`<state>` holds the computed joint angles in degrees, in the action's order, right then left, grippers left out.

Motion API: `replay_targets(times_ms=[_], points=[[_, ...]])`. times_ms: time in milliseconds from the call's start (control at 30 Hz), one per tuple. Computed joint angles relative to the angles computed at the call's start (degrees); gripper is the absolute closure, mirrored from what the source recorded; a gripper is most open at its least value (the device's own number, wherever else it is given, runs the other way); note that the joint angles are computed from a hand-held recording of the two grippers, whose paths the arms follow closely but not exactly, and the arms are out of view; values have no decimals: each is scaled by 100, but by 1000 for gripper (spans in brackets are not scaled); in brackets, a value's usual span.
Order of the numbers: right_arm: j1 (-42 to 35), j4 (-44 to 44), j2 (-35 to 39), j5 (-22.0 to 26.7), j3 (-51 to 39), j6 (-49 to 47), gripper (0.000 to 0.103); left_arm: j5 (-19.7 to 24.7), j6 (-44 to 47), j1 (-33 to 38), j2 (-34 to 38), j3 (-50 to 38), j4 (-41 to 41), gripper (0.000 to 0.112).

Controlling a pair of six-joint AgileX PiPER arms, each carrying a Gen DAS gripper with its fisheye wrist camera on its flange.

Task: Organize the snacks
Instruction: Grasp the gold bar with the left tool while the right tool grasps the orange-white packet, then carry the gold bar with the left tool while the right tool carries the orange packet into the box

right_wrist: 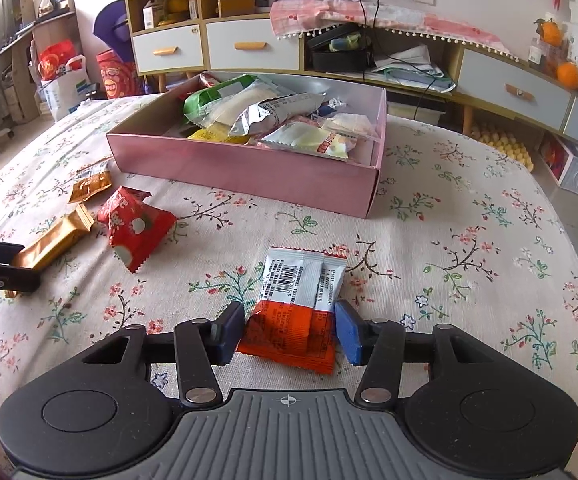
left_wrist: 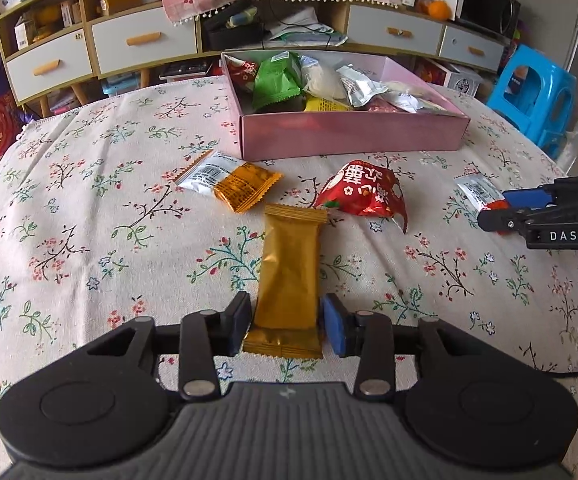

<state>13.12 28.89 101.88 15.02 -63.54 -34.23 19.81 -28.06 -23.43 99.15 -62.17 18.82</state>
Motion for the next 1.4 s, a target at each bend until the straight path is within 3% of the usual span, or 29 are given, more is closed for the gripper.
replay_targets(times_ms=[200, 433, 700, 800, 1000, 1400], points=[[74, -657, 78, 186, -195, 759, 37, 81, -556, -104, 160, -215, 124, 54], [202, -1647, 187, 492, -493, 1903, 34, 493, -1429, -334, 442, -624, 858, 54], [309, -2365, 299, 966, -852, 2800, 34, 999, -1548, -476, 675, -1073, 928, 59], [321, -2456, 364, 1185, -1035, 2909, 37, 1056, -1538, -479, 671, -1103, 895, 66], [346, -2428, 398, 1329, -1167, 2874, 57, 1128, -1465, -458, 683, -1194, 759, 82], [372, -2461, 356, 1502, -1314, 2918, 59, 1020, -1276, -329, 571, -1221, 386, 86]])
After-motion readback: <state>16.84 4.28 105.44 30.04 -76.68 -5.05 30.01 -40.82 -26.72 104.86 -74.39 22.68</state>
